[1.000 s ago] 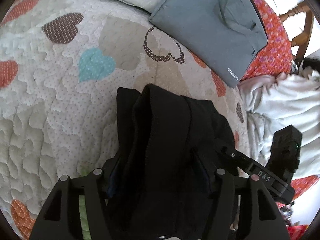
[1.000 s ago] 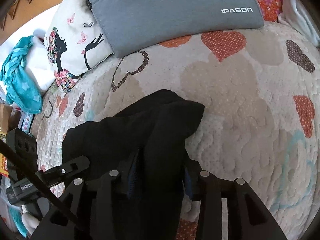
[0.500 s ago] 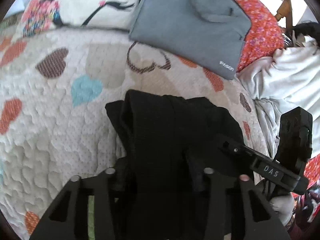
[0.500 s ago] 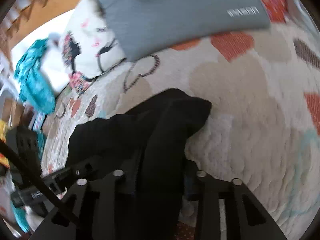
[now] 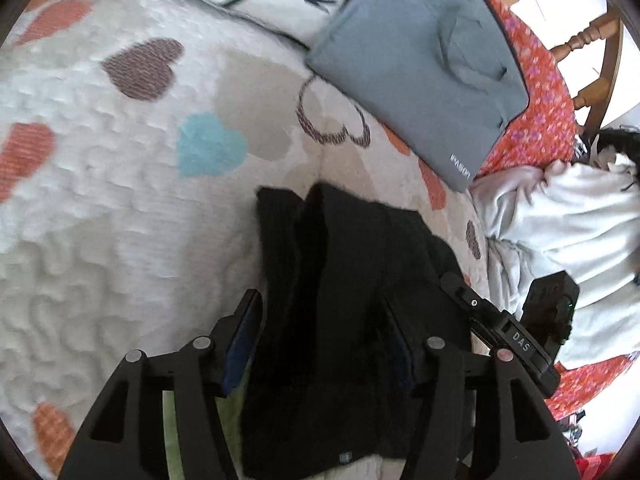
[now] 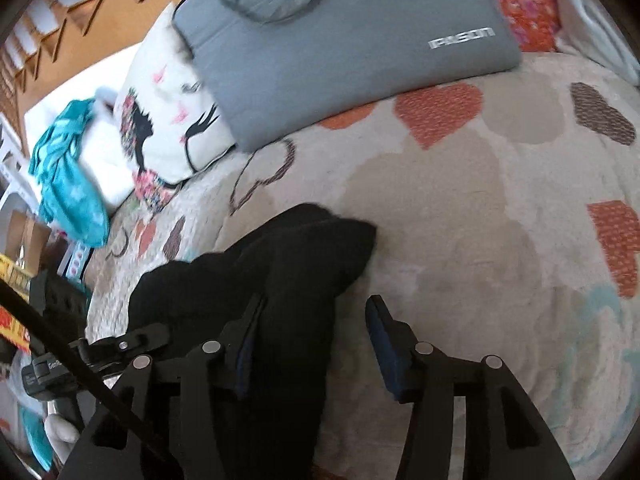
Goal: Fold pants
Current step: 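Open both grippers and lift them away from the folded pants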
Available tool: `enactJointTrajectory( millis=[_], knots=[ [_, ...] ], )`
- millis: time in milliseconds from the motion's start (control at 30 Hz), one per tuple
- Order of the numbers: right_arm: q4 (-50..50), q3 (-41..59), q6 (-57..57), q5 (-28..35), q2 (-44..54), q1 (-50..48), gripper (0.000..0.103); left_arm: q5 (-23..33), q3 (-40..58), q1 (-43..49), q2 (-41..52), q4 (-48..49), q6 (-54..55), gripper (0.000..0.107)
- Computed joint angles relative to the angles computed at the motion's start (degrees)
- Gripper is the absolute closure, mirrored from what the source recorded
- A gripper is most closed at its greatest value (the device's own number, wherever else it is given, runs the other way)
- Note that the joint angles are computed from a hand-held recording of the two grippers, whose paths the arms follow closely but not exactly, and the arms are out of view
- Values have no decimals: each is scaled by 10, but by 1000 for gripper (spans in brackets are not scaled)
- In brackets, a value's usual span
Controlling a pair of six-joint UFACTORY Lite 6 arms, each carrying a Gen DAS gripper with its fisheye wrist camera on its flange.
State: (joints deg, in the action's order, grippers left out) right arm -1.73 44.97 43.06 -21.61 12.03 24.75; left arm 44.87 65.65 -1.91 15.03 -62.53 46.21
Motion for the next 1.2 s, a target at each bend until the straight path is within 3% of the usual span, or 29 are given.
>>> enactJointTrajectory(
  millis=[133,200,367,467,533,667,767,1000,1133,1200],
  knots=[
    [173,-31,-153,-4,-53,18,45,-4,-11,32,-86,36,-44,51],
    [181,-46,-157,-18,-70,18,45,10,19,31,-86,26,-50,51],
    [202,-54,-173,-32,-77,27,45,-27,136,-51,18,56,-102,51],
    [218,-61,-190,-34,-81,34,45,-88,198,-110,97,197,-227,51],
    [210,-65,-182,-37,-81,33,45,-127,210,-132,127,273,-286,46],
    [233,-69,-202,-43,-80,38,45,-119,194,-117,112,236,-255,43],
    [303,-78,-256,-49,-93,62,45,-119,144,-109,50,240,-245,44],
    [590,-94,-461,-95,-131,205,41,-157,-85,-125,-217,317,-263,44],
    [743,-108,-507,-165,-121,342,39,-181,-205,-178,-406,529,-463,44],
    [806,-110,-510,-207,-111,410,36,-176,-243,-209,-485,649,-578,36]
  ],
)
